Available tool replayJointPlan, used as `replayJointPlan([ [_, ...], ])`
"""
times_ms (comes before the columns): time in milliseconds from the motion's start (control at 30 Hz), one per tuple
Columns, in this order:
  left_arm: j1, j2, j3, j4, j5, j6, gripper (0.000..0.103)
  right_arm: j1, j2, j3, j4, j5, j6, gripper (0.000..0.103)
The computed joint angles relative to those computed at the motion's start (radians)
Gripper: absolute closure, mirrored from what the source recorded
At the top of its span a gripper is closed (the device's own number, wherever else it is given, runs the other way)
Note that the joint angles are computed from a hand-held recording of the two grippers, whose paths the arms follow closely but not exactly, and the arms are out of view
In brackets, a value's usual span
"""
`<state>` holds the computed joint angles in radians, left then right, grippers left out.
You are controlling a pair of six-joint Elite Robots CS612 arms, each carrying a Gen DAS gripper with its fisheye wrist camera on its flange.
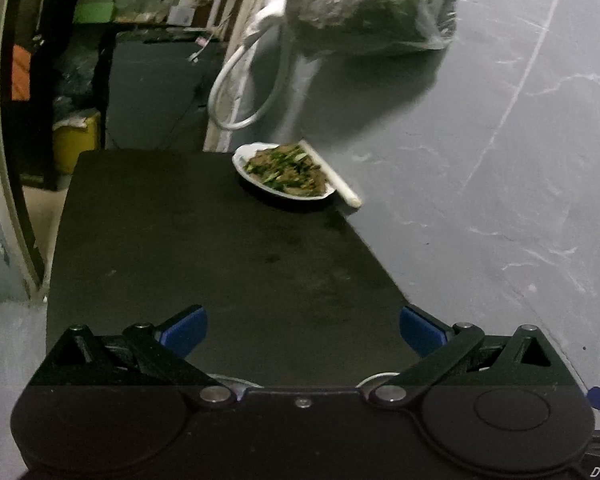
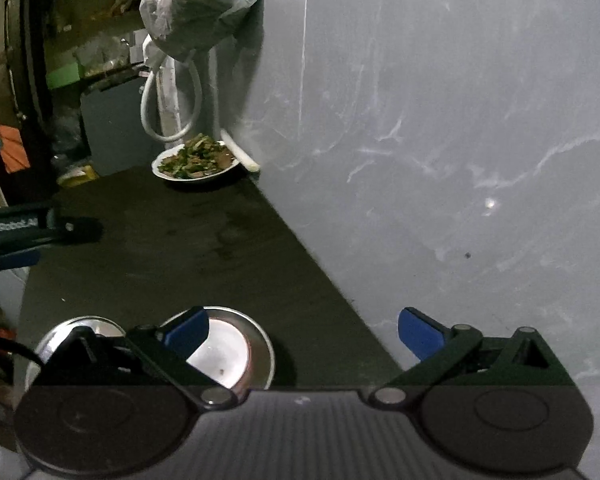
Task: Organize plates and bowls
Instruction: 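Open the left gripper and lift it away from the nested bowls, then move the left gripper to the steel bowl rim and close on it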
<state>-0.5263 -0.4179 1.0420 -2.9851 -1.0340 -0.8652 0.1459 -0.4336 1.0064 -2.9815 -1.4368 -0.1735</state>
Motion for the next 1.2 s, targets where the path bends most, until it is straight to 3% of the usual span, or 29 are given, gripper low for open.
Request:
replayJointPlan([
  [233, 0.014, -0.010, 0.017, 0.099, -0.043, 0.014, 0.001, 0.014, 0.001, 0.004, 0.013, -0.064, -0.015, 0.000],
  [433, 0.022, -0.002, 0.000, 0.167, -0.103, 0.099, 0.001, 0.006, 0.021, -0.020, 0.121, -0.094, 0.020, 0.000],
  [733, 0.031, 0.037, -0.100, 0.318, -0.196, 0.231, 0.001, -0.021, 0.072, -0.067, 0.204, -0.014, 0.106, 0.000],
  [933, 0.030, 0.069, -0.181, 0.429, -0.203, 0.284, 0.001, -0.027, 0.109, -0.120, 0.242, 0.050, 0.085, 0.000],
  [1200, 0.035, 0.111, -0.274, 0.507, -0.215, 0.360, 0.001, -0.033, 0.144, -0.183, 0.278, 0.100, 0.058, 0.000],
])
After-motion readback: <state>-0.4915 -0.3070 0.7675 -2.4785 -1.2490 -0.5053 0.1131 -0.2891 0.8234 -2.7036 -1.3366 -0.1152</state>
